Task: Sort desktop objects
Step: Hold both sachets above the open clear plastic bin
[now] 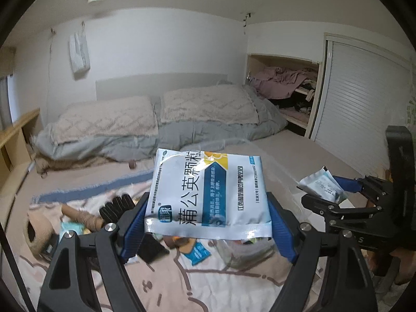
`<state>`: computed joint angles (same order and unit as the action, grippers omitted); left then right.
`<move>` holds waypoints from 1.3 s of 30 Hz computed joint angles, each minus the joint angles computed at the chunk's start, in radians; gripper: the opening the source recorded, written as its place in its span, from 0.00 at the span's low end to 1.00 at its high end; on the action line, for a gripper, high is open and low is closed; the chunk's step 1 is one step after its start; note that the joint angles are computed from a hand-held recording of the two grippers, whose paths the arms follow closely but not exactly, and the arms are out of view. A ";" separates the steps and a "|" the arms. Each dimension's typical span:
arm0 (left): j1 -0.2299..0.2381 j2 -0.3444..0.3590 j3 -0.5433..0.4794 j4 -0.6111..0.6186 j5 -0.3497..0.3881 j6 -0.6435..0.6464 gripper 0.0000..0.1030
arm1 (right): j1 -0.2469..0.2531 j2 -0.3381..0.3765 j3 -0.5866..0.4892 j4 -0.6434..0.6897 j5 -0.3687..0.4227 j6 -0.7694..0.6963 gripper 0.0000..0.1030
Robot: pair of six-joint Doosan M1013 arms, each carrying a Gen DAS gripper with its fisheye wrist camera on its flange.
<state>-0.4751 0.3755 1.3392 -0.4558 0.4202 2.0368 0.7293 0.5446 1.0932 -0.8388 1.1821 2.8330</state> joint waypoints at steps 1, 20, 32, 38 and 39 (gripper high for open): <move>-0.007 0.000 -0.005 0.031 -0.010 -0.022 0.80 | -0.004 0.000 -0.004 0.002 0.003 -0.001 0.71; -0.067 0.164 -0.179 0.212 -0.059 -0.291 0.80 | -0.144 -0.008 0.127 0.190 -0.260 0.100 0.71; -0.079 0.266 -0.288 0.318 0.034 -0.407 0.80 | -0.184 0.059 0.051 0.419 -0.161 -0.104 0.71; -0.079 0.247 -0.249 0.450 0.023 -0.503 0.80 | -0.185 0.071 0.027 0.473 -0.126 -0.142 0.71; -0.077 0.244 -0.244 0.456 0.017 -0.517 0.80 | -0.184 0.074 0.021 0.477 -0.121 -0.150 0.71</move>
